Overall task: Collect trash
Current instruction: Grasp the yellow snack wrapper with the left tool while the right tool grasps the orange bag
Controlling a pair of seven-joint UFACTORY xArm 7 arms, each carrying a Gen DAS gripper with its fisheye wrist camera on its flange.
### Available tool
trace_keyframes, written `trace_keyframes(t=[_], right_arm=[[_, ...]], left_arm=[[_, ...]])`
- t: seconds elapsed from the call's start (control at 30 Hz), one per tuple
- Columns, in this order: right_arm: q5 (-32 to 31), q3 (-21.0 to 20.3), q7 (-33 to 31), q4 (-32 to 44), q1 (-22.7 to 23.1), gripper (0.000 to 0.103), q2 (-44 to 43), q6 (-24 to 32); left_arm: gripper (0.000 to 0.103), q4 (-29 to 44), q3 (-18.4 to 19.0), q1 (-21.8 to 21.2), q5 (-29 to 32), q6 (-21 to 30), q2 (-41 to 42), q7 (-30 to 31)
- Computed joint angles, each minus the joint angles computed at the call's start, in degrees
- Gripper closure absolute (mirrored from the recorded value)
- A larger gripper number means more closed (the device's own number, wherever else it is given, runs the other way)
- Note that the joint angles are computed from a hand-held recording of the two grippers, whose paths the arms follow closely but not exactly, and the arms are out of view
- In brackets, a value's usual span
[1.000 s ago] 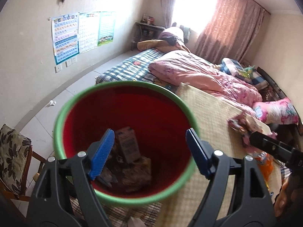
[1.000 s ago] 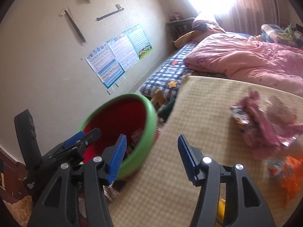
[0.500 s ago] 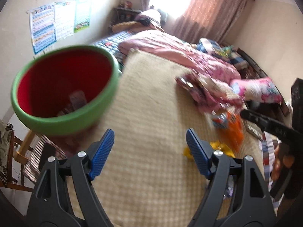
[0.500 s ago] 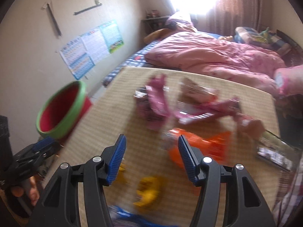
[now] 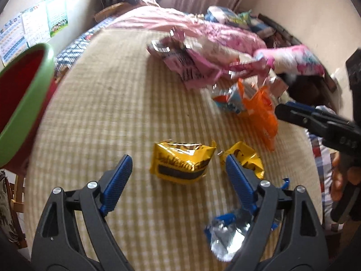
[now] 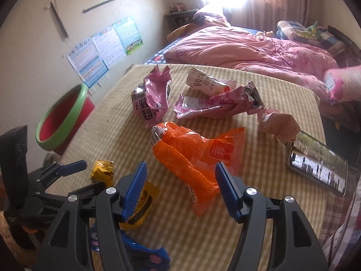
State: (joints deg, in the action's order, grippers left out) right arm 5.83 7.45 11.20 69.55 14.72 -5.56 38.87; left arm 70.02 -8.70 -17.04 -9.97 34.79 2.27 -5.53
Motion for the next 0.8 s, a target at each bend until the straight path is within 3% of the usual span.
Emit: trace_keyframes(t=[0.07, 0.1, 0.17, 0.27, 0.5, 0.63, 0.7, 0.8], right_arm=[[-1.14, 0.05, -1.09, 1.16, -0.01, 0.042, 1.23, 0.46], [-2.21, 0.28, -0.9, 1.43, 0.07, 0.042, 1.64, 0.54], [-4.44, 0.42, -1.53, 3.03, 0.12, 0.042, 3.4, 1.15], [-6.62, 0.46, -2.47, 5.34, 0.38, 0.04, 6.2, 2.16], [-8.25, 0.18, -4.19, 7.26, 0.89, 0.039, 8.91, 1.69], [-1.83, 0.15, -8.17, 7.97, 0.22, 0.037, 9.22, 1.91], [-1.52, 0.13, -9.19, 9.04, 0.22, 0.03, 10.15, 3.65], [-2.75, 0.18, -8.51, 9.7, 0.67, 0.033, 11.32, 5.61]], left_arm=[[0.031, 1.47, -0.05, -0.26, 1.18, 1.27, 2.02, -1.25], [0.045, 1.04, 0.02, -0.42, 2.69, 0.24, 1.86, -1.74], [0.061, 1.53, 0.26, -0.57, 3.46, 0.96, 2.03, -2.21], [0.07, 1.34, 0.26, 0.35, 0.24, 1.23, 1.47, -1.71], [0.071, -2.33, 0.93, 1.19, 1.16, -0.53, -3.32, -4.86], [0.071, -3.53, 1.14, 1.52, 1.36, -0.94, -5.04, -5.82], [0.071, -3.33, 1.19, 1.65, 1.46, -0.75, -5.07, -6.15], [0.07, -3.45, 1.24, 1.78, 1.46, -0.61, -5.34, -6.53]])
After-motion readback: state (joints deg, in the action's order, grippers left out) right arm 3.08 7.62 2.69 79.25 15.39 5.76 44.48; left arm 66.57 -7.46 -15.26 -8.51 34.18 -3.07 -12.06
